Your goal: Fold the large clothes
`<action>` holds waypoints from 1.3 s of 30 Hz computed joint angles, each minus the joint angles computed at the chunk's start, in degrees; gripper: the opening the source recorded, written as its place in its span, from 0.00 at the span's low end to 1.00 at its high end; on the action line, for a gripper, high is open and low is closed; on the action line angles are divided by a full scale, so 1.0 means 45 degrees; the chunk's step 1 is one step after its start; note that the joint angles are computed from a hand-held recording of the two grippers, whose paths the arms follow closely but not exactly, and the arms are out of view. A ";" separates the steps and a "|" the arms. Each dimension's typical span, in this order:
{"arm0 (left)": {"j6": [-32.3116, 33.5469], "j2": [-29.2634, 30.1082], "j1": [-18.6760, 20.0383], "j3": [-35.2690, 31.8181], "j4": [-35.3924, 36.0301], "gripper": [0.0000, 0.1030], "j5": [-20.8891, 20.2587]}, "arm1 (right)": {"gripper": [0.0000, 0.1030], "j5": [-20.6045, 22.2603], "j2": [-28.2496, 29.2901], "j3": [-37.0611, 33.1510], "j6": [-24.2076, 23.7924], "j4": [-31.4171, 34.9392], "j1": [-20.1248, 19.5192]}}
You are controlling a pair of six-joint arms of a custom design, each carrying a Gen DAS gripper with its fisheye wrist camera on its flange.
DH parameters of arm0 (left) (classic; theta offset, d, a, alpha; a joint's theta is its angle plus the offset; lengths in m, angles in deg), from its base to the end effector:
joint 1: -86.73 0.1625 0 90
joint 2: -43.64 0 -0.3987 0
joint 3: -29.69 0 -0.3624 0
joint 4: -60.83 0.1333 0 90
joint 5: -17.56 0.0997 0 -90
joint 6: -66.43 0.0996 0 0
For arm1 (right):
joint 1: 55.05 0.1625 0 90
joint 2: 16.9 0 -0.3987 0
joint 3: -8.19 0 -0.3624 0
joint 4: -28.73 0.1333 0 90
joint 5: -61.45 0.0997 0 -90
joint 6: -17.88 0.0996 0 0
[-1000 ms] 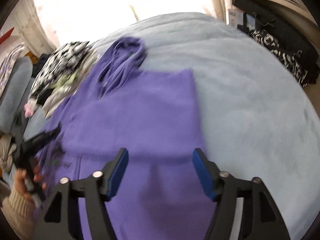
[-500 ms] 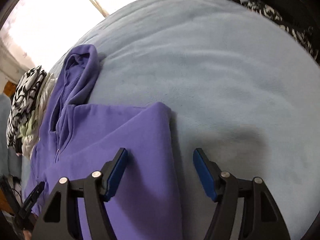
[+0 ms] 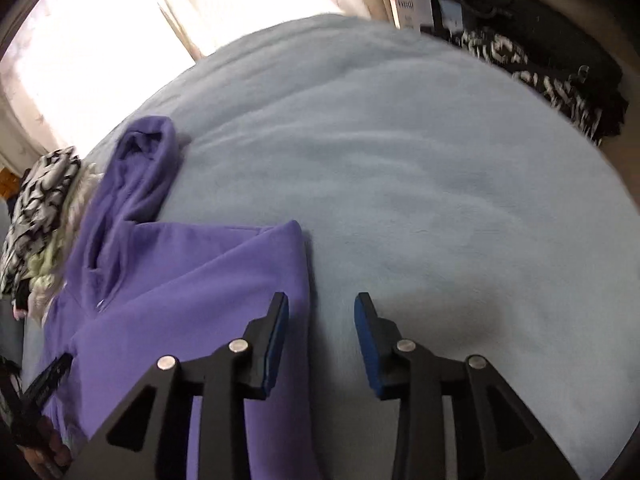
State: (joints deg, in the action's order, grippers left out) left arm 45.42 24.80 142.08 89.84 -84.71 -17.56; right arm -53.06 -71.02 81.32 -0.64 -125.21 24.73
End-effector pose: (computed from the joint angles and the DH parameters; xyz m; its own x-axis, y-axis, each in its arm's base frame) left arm -0.2556 -0.7475 0.0210 -0.7461 -0.1350 -0.6520 0.3038 0.8024 -0.5137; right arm -0.0356 -0.7159 0.3738 -0.8397 0.2052 0.5028 -0.1488 0.8035 -0.5764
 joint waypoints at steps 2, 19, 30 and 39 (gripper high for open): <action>0.0263 -0.0467 -0.0193 0.0866 -0.0916 0.30 0.0105 | 0.34 0.0267 -0.0633 0.1131 -0.0599 -0.0849 0.0166; -0.0881 -0.0062 -0.1063 0.1729 0.0299 0.33 -0.1208 | 0.33 -0.0444 -0.0592 0.4196 -0.2071 -0.0839 0.1689; -0.1288 -0.0384 -0.0959 0.2074 0.0226 0.34 -0.0983 | 0.30 -0.0649 -0.1722 0.5033 -0.2217 -0.2845 0.0491; -0.1439 -0.0324 -0.0956 0.1900 0.0385 0.34 -0.1028 | 0.34 -0.1923 -0.1120 0.5100 -0.2486 -0.3867 0.0938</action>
State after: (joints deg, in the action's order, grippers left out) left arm 38.95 23.35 137.77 98.39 -82.98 -22.19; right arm -61.71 -76.06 104.27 -11.83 -142.61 28.95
